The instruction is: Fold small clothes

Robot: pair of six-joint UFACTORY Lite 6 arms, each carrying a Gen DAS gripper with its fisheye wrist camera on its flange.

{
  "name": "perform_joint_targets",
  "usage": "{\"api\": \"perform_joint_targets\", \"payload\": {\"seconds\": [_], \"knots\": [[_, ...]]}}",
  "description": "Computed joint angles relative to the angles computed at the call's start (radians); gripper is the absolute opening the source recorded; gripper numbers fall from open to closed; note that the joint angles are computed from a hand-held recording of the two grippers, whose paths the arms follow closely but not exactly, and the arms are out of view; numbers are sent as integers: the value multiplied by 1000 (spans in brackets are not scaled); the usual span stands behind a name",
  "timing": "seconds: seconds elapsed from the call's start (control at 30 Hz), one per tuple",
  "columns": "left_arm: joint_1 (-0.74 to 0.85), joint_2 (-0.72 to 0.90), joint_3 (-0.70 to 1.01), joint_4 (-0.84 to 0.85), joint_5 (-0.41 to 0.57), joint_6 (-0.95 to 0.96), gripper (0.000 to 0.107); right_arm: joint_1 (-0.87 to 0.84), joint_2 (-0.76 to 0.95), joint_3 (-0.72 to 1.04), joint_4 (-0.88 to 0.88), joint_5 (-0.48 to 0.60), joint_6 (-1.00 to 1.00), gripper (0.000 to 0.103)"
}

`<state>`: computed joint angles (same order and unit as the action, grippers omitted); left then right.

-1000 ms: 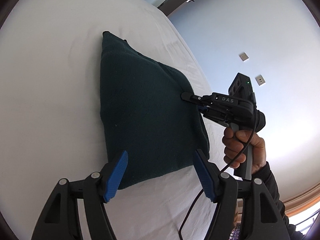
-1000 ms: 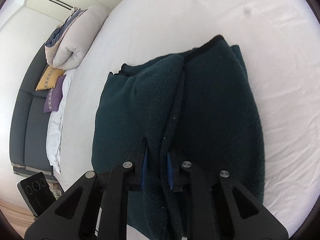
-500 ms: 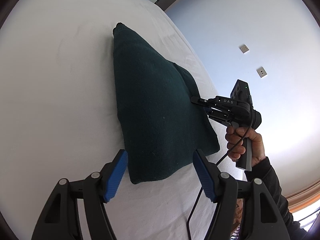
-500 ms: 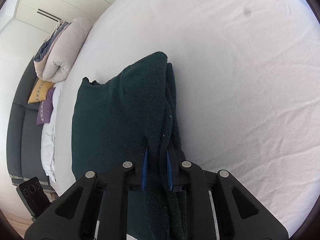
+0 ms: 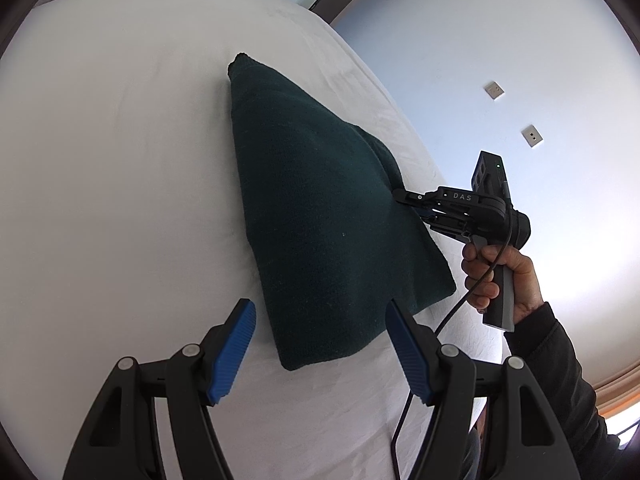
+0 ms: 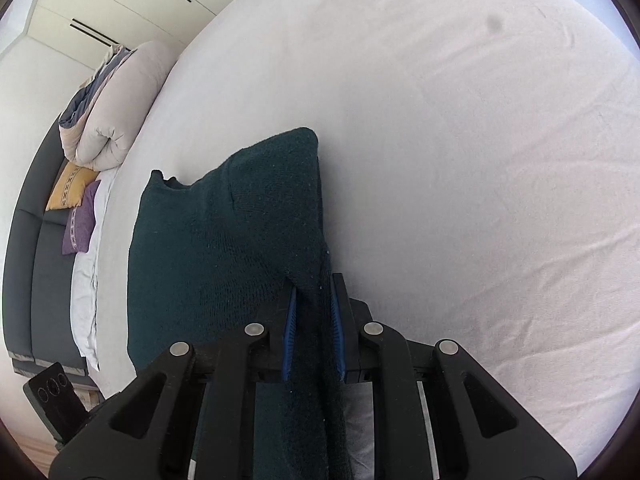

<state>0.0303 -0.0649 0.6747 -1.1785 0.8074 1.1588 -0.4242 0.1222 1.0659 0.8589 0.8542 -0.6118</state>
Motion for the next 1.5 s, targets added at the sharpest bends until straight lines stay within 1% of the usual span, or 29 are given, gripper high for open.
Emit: {"api": "perform_joint_targets", "payload": {"seconds": [0.07,0.1,0.13,0.2,0.23,0.3,0.37,0.43,0.47,0.5,0.53,0.57,0.6,0.63,0.67,0.73,0.83,0.87,0.93,1.0,1.1,1.2,1.23,1.27,1.3,1.33,1.37,1.43,1.5], "knots": [[3,-4,-3,4,-3,-3,69,12,-7,-20,24,-9,29,26],[4,-6,-3,7,-6,-6,69,-13,-27,-28,15,1,58,40],[5,-10,-4,10,-8,-7,69,-35,-78,-56,0,-19,84,49],[2,-18,2,16,-11,-14,69,-53,-215,-111,-87,-79,142,50],[-6,-22,8,18,-20,-22,69,-69,-269,-127,-84,-58,122,50],[-23,-11,37,25,-40,-38,69,-121,-352,-152,18,76,14,50],[-50,-2,77,24,-68,-61,69,-134,-444,-207,94,184,-65,48],[-89,22,134,9,-98,-60,69,-105,-499,-269,125,246,-114,45],[-117,41,166,6,-124,-59,66,-79,-506,-297,120,251,-131,43],[-149,69,204,10,-153,-65,62,-44,-503,-317,91,225,-131,38],[-182,104,247,30,-185,-82,54,-11,-492,-336,40,170,-112,35],[-211,150,296,54,-211,-103,44,-8,-461,-352,11,132,-108,34],[-237,199,345,70,-238,-115,40,-46,-411,-360,23,132,-139,23],[-260,248,394,88,-268,-130,33,-102,-353,-361,56,150,-190,7],[-274,307,452,111,-292,-157,26,-156,-310,-356,68,170,-221,0],[-282,438,588,124,-309,-192,19,-232,-235,-351,111,225,-305,0],[-260,673,836,156,-229,-292,11,-243,-207,-366,144,228,-361,0],[-248,730,887,126,-198,-280,7,-254,-193,-362,147,235,-377,0],[-233,792,929,76,-179,-234,7,-275,-151,-351,162,253,-412,0],[-222,797,898,-7,-183,-130,7,-295,-108,-343,183,265,-456,0],[-238,724,773,-121,-262,31,7,-303,-108,-362,205,258,-488,0],[-252,588,645,-93,-309,-10,6,-272,-104,-346,231,257,-472,0],[-252,531,590,-93,-305,-2,13,-311,-148,-377,196,265,-459,0],[-249,463,514,-123,-300,48,26,-316,-183,-388,184,271,-451,0],[-249,390,426,-187,-307,134,31,-333,-231,-406,171,294,-450,4],[-257,333,351,-249,-325,222,37,-353,-267,-424,166,312,-461,5],[-282,298,298,-287,-362,287,37,-379,-302,-447,156,330,-472,7],[-336,276,239,-397,-444,436,37,-401,-326,-488,128,320,-500,7],[-348,263,238,-377,-462,416,38,-442,-320,-495,131,344,-507,8]]}}
